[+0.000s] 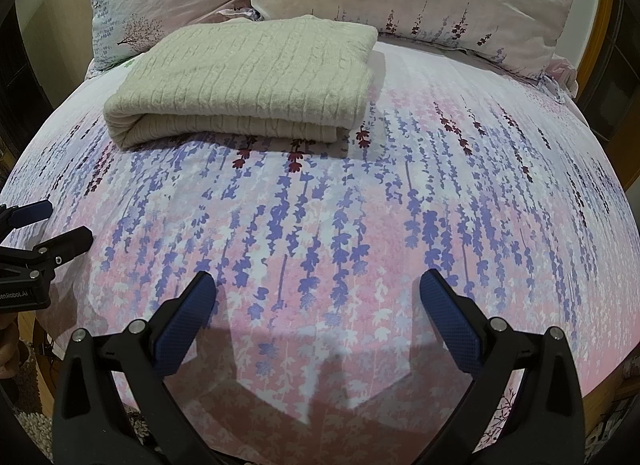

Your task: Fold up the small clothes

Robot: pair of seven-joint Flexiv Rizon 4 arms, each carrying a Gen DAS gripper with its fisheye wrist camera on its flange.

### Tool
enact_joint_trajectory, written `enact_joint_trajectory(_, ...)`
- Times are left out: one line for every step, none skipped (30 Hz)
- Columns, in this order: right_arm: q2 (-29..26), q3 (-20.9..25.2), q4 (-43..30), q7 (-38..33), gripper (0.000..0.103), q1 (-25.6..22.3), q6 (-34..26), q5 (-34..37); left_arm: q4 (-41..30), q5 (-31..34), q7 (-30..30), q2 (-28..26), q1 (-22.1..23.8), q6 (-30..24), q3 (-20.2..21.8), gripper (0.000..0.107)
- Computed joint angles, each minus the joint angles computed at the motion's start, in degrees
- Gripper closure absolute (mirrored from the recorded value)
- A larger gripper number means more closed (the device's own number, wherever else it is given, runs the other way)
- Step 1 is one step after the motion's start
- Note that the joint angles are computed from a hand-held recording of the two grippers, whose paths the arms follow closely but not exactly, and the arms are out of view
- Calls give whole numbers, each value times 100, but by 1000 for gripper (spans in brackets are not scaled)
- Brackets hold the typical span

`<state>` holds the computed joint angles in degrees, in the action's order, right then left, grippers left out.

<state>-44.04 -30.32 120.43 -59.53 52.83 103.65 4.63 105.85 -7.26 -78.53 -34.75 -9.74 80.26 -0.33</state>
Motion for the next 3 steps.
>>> enact_joint_trajectory(-1,-3,-1,1,2,4,0,3,-2,1,-1,-1,1,-2,-1,5)
enact_joint_trajectory(-3,-5,-1,4,2,8,-2,6,1,2,-1,2,2,-1,-2,5)
enact_joint_trajectory(-4,-6,-2,5,2,10,-2,7,-2,3,-4,0,0,-3,-1,5)
